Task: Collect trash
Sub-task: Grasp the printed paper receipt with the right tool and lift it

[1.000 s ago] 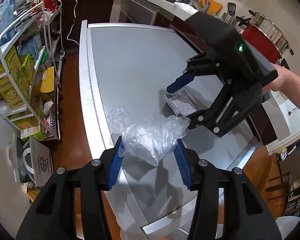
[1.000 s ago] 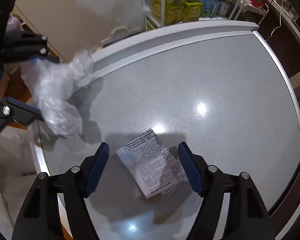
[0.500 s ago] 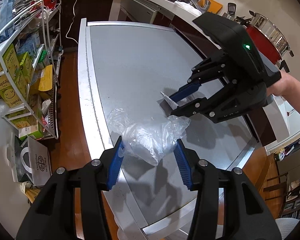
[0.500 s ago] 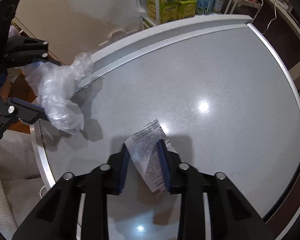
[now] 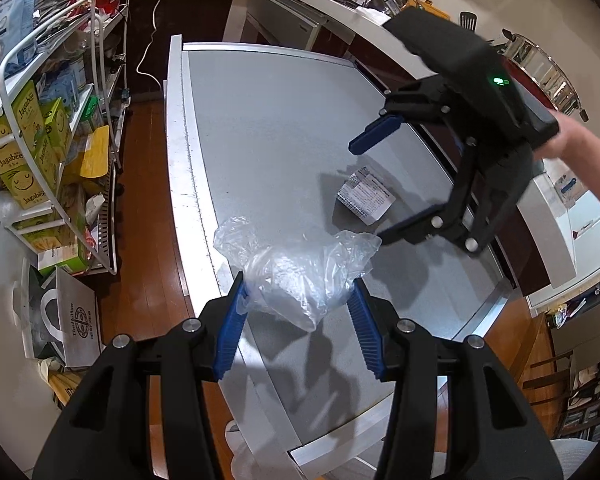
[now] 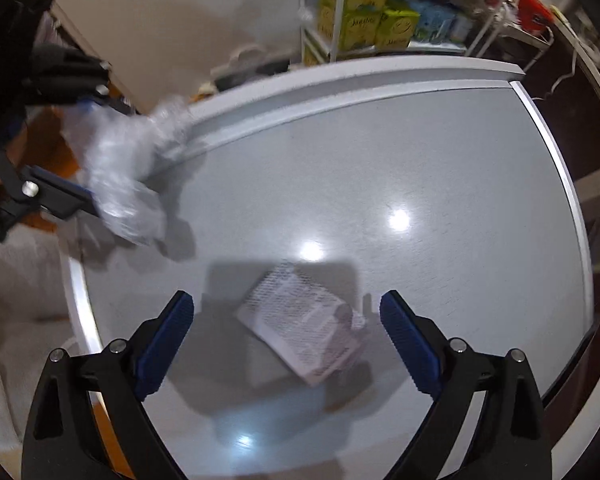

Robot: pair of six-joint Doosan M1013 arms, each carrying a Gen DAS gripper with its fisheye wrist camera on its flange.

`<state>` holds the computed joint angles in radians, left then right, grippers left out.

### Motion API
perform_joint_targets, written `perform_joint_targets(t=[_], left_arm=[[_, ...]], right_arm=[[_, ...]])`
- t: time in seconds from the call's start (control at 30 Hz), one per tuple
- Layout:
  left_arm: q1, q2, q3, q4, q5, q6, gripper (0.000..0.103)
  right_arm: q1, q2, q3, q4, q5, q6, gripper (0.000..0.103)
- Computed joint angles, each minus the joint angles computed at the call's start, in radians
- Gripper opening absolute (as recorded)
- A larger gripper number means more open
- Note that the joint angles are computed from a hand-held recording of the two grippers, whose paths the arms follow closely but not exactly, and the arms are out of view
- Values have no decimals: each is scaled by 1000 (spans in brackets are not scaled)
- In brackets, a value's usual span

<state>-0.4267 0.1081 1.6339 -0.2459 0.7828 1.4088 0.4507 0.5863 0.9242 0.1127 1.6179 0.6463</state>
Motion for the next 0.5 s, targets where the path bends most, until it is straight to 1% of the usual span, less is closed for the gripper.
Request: perform_joint_targets(t=[0.07, 0.13, 0.2, 0.3, 0.4, 0.5], left_arm=[[0, -3, 3, 5, -8, -9, 50], [2, -4, 5, -3, -13, -10, 50], [2, -5, 6, -5, -17, -9, 50], [2, -2, 2, -9, -14, -3, 50], [0, 3, -4, -10, -10, 8, 50], [0, 4, -6, -18, -10, 20, 50]], right_arm=[[-3, 14, -26, -15, 20, 12, 93], [-13, 8, -19, 7, 26, 20, 93], [-25, 18, -29, 51, 65, 36, 93], [-24, 25, -21, 39, 75, 38, 93], [-31, 31, -13, 33, 119, 71, 93], [-40, 8, 26, 66, 141, 83, 94]])
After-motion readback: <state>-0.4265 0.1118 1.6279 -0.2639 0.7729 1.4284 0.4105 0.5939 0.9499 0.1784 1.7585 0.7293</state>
